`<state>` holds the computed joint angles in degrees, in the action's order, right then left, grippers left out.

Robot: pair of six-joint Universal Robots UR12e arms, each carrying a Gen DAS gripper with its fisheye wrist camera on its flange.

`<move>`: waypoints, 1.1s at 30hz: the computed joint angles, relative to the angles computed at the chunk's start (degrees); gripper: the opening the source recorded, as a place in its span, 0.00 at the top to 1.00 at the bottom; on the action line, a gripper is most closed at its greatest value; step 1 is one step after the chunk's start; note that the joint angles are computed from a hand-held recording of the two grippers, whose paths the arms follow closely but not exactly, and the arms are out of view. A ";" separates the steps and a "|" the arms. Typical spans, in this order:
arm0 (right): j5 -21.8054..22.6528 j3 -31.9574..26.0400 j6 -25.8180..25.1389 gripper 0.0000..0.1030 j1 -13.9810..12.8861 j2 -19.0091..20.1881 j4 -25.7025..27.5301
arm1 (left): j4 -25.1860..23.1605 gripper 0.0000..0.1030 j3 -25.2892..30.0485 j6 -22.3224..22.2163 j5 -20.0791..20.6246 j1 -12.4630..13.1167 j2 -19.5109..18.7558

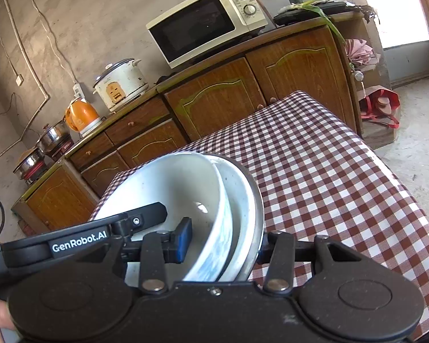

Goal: Organize plates and bowls

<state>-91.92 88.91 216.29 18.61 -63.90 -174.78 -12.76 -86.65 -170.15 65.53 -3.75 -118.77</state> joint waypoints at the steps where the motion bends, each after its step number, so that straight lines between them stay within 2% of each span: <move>1: 0.15 -0.19 -0.07 0.49 0.04 0.10 0.08 | 0.02 0.37 -0.02 -0.11 0.10 0.08 0.03; 33: 5.86 -7.58 -3.77 0.49 1.63 4.36 3.28 | 0.90 0.37 -1.72 -5.13 4.69 2.62 1.77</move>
<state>-86.06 81.32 212.52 20.24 -59.54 -171.50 -11.86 -88.37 -175.29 70.22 -1.13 -117.00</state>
